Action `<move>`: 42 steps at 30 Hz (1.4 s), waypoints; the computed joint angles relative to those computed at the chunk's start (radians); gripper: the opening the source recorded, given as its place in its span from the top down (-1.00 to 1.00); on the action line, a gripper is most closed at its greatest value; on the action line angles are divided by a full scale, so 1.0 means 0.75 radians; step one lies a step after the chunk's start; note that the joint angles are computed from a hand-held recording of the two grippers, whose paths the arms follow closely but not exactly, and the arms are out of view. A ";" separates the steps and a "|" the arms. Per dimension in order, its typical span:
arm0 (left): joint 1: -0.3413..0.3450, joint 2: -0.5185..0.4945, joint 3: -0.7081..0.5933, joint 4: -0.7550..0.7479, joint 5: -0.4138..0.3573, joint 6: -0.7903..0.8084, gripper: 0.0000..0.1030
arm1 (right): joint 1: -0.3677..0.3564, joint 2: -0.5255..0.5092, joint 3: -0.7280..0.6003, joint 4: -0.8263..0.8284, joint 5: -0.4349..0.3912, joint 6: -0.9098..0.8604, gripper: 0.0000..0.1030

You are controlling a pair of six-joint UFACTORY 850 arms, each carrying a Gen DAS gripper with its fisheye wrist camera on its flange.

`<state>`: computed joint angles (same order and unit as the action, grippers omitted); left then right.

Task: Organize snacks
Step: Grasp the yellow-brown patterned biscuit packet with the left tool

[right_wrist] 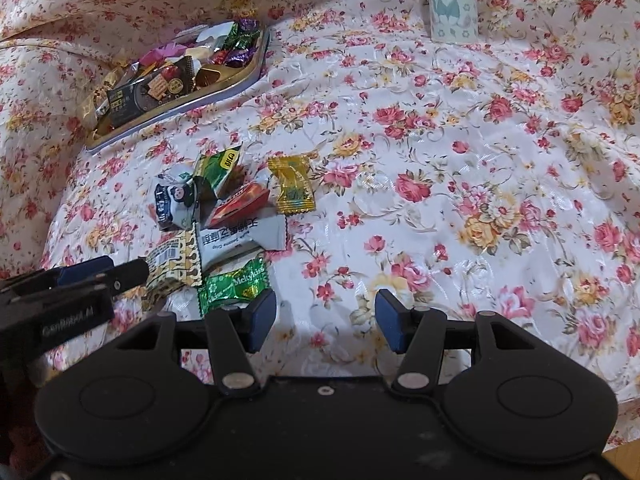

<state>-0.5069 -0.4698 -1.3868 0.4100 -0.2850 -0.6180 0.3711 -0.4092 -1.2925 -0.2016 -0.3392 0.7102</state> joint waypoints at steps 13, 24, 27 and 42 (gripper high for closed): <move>-0.024 -0.015 0.028 0.090 0.067 0.173 -0.02 | 0.009 -0.058 -0.021 -0.163 0.023 0.106 -0.14; -0.033 -0.082 -0.052 0.135 0.020 0.184 -0.03 | 0.004 -0.054 -0.006 -0.129 0.056 0.055 -0.25; -0.029 -0.101 -0.076 0.100 0.011 0.222 -0.04 | 0.008 -0.055 -0.006 -0.149 0.057 0.057 -0.30; 0.008 -0.177 -0.190 -0.201 -0.035 0.470 -0.20 | 0.035 -0.049 0.037 -0.385 0.115 0.162 -0.53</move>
<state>-0.5010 -0.6026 -1.5291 0.2591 -0.3110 -0.2655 0.3974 -0.4458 -1.2648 -0.4899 -0.2526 0.8315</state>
